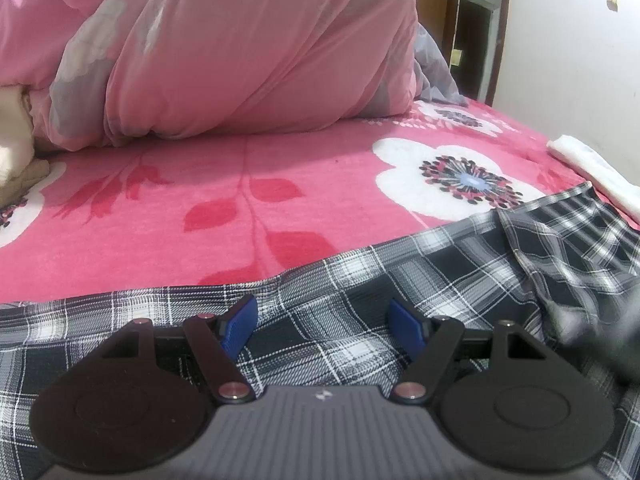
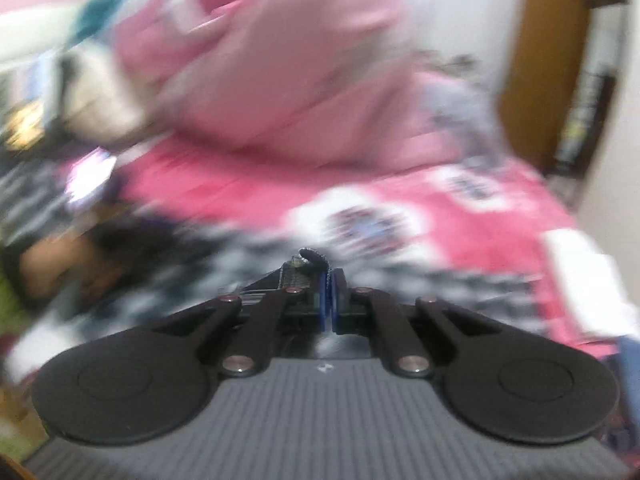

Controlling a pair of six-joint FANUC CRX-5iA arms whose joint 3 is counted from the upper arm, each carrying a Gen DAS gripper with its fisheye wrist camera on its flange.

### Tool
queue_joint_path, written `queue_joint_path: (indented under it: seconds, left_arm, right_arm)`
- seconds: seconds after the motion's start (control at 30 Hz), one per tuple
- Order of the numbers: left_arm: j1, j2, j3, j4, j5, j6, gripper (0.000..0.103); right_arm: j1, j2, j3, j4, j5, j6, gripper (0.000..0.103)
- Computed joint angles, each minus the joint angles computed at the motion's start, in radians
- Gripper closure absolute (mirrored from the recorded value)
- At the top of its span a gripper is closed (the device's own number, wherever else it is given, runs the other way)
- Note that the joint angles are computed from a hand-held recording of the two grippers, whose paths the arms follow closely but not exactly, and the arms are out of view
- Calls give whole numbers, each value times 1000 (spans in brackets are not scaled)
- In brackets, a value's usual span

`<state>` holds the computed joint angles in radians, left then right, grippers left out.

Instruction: Fold clothes

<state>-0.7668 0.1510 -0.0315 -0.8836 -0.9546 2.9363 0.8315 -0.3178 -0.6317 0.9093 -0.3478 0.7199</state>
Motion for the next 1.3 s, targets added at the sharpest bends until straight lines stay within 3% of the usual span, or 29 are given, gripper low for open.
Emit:
queue_joint_path:
  seconds: [0.1, 0.17, 0.27, 0.37, 0.53, 0.9, 1.13, 1.3]
  left_arm:
    - [-1, 1, 2, -2, -5, 0, 30]
    - [-2, 1, 3, -2, -8, 1, 30]
    - [-3, 4, 7, -3, -14, 1, 30]
    - [-5, 6, 12, -4, -24, 2, 30]
    - [-6, 6, 11, -7, -28, 5, 30]
    - [-11, 11, 18, -10, -40, 2, 30]
    - [-15, 17, 26, -11, -54, -7, 29]
    - [-19, 20, 30, -15, -65, -4, 29]
  right_arm:
    - [-153, 102, 109, -44, 39, 44, 102]
    - [-214, 181, 195, -138, 41, 118, 102]
    - [-283, 309, 346, -302, 17, 239, 102]
    - [-328, 401, 438, -384, 10, 293, 102]
    - [-392, 491, 506, -414, 28, 255, 102]
    - [-487, 572, 514, -372, 107, 84, 103]
    - [-502, 648, 609, -592, 62, 256, 103]
    - [-515, 663, 647, -773, 123, 362, 103]
